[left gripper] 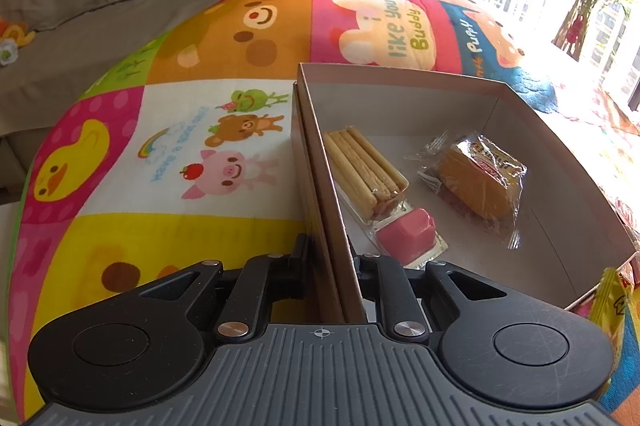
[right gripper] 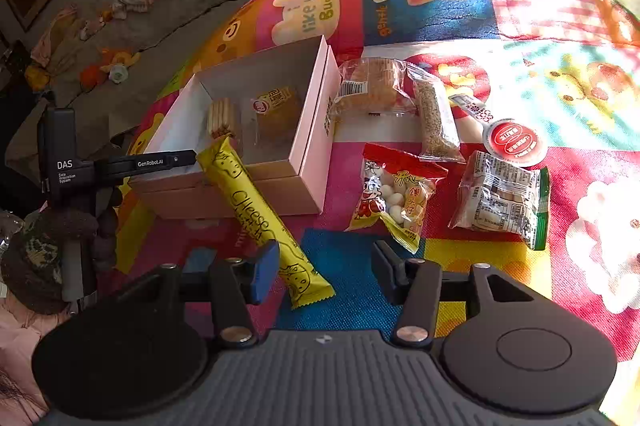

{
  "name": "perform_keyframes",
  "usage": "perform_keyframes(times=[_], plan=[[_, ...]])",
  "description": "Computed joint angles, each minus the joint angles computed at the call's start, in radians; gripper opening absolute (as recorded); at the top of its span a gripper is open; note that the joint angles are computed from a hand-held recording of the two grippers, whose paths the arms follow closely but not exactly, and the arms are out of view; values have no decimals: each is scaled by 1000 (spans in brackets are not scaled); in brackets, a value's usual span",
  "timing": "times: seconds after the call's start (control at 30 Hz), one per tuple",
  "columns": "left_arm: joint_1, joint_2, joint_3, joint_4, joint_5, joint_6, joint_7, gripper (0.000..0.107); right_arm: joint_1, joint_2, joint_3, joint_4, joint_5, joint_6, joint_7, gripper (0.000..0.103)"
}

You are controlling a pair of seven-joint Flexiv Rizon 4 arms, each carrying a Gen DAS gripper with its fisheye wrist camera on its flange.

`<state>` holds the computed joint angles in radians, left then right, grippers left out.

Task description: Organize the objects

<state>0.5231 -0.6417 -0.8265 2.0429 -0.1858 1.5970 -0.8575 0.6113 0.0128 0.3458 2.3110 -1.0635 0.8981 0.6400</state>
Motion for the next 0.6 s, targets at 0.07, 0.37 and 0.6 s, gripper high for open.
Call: perform_keyframes(times=[0.07, 0.37, 0.6], plan=[[-1, 0, 1, -1, 1, -1, 0, 17, 12, -9, 9, -14, 23, -75, -17, 51], [-2, 1, 2, -1, 0, 0, -2, 17, 58, -128, -28, -93, -71, -35, -178, 63], [-3, 1, 3, -1, 0, 0, -2, 17, 110, -183, -48, -142, -68, -88, -312, 68]])
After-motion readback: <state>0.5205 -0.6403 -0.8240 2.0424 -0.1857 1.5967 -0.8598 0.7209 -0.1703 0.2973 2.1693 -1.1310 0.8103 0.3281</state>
